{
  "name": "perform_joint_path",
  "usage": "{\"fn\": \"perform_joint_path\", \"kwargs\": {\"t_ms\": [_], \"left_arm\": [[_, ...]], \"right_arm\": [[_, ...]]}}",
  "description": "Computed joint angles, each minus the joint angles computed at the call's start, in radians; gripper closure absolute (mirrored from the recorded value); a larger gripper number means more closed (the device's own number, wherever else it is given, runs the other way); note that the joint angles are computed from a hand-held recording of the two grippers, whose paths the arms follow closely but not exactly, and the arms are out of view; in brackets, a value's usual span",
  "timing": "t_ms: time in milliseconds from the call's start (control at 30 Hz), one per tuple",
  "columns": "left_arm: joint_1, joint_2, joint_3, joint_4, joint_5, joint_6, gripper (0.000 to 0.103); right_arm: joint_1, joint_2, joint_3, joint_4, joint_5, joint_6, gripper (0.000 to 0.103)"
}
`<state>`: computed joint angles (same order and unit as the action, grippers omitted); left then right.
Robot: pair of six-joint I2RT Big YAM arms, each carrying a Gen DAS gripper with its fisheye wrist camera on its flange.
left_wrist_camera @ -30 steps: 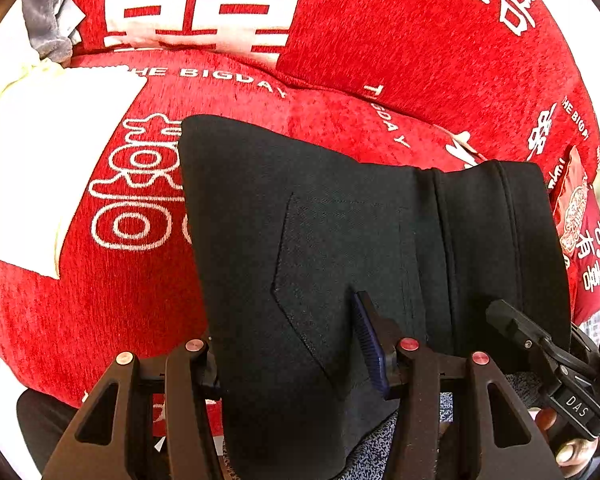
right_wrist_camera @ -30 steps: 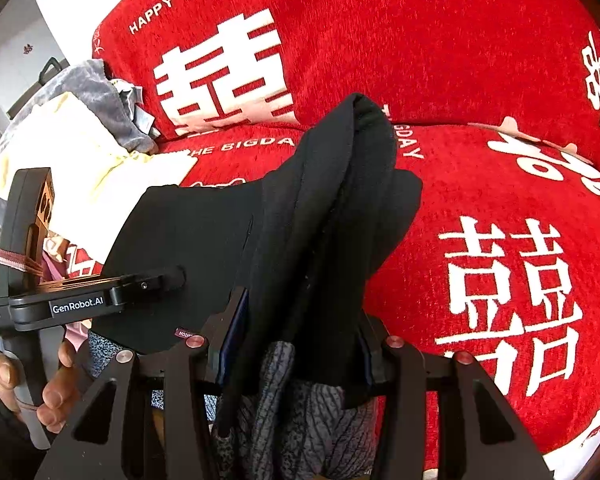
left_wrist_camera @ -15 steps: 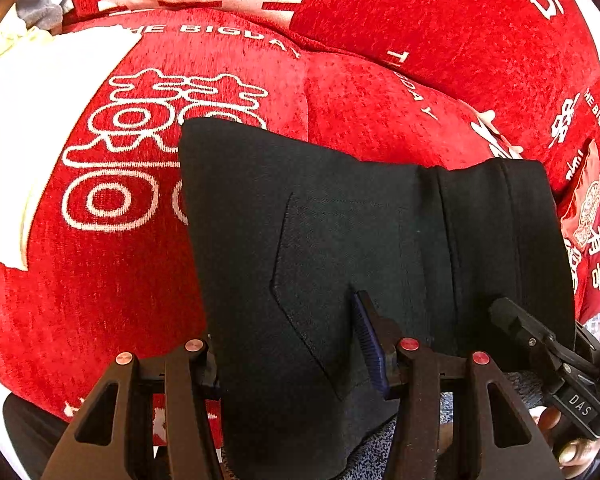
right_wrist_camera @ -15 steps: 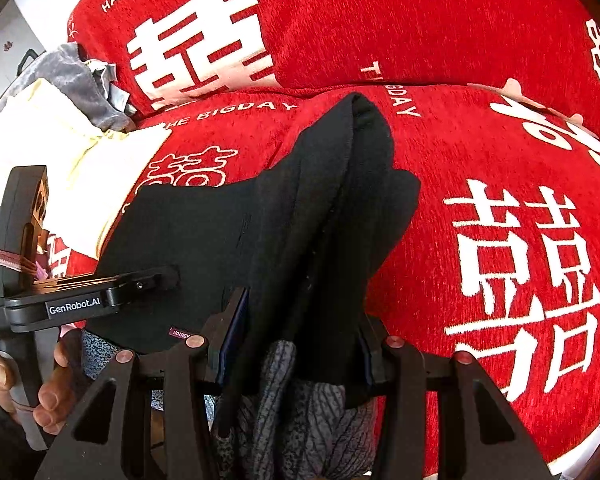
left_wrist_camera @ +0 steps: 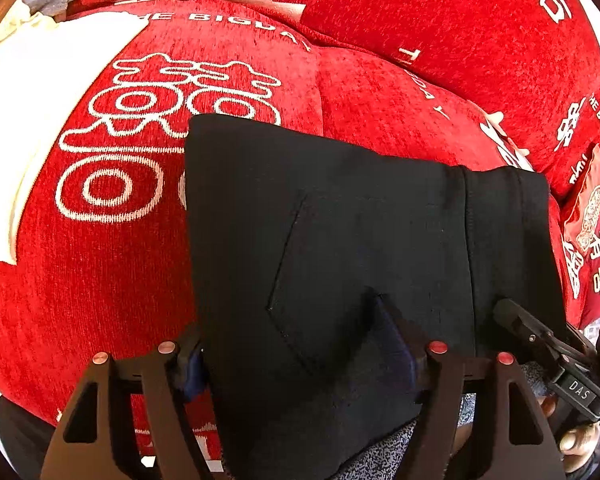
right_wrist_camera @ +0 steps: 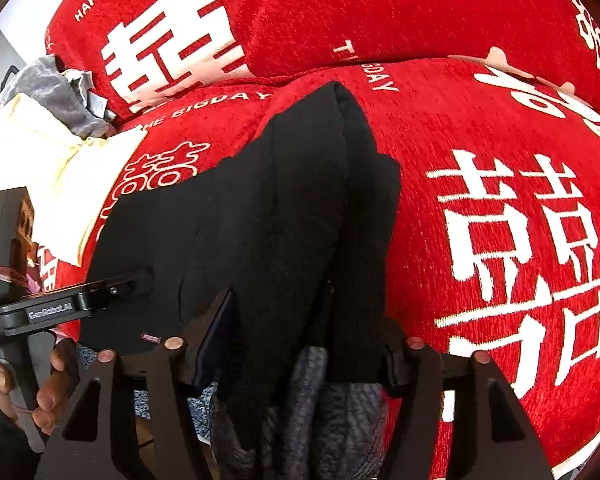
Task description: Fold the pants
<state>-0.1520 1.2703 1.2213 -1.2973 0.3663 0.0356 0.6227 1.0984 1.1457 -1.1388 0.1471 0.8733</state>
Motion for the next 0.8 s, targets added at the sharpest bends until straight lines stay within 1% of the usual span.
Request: {"fn": "perform_joint_path", "kwargs": {"t_ms": [33, 100, 133, 167, 233, 300, 333, 400, 533, 600, 633, 800], "left_arm": [[-0.001, -0.002, -0.001, 0.002, -0.005, -0.004, 0.026], [-0.01, -0.001, -0.001, 0.002, -0.045, -0.025, 0.004], [-0.01, 0.002, -0.001, -0.004, -0.06, -0.035, 0.002], [-0.003, 0.006, -0.001, -0.01, -0.048, -0.038, 0.002], [0.014, 0.015, 0.006, -0.031, -0.022, -0.045, 0.002], [0.019, 0.013, 0.015, -0.044, -0.028, -0.051, 0.002], [0.021, 0.006, 0.018, -0.047, -0.036, -0.051, 0.002], [0.031, -0.012, 0.023, -0.053, -0.037, -0.038, 0.002], [0.048, -0.037, 0.046, -0.073, -0.035, -0.025, 0.002], [0.051, -0.049, 0.056, -0.08, -0.041, -0.025, 0.002], [0.046, -0.051, 0.062, -0.082, -0.044, -0.028, 0.002], [0.007, -0.08, 0.07, -0.093, -0.074, -0.018, 0.002]], "right_arm": [[-0.001, 0.001, -0.002, 0.001, 0.0, 0.001, 0.031], [-0.003, 0.006, -0.004, 0.002, -0.001, 0.009, 0.029], [-0.007, 0.006, -0.007, 0.004, -0.006, 0.014, 0.026], [-0.013, 0.005, -0.01, 0.006, -0.015, 0.018, 0.023], [-0.029, -0.007, -0.022, 0.014, -0.045, 0.027, 0.023], [-0.035, -0.014, -0.023, 0.013, -0.053, 0.033, 0.023], [-0.034, -0.02, -0.021, 0.005, -0.045, 0.035, 0.023], [-0.025, -0.028, -0.009, -0.017, -0.013, 0.041, 0.023], [0.004, -0.043, 0.024, -0.084, 0.089, 0.069, 0.023], [0.023, -0.042, 0.045, -0.116, 0.135, 0.068, 0.023], [0.045, -0.035, 0.062, -0.133, 0.168, 0.062, 0.023], [0.143, 0.003, 0.133, -0.19, 0.28, 0.002, 0.023]]}}
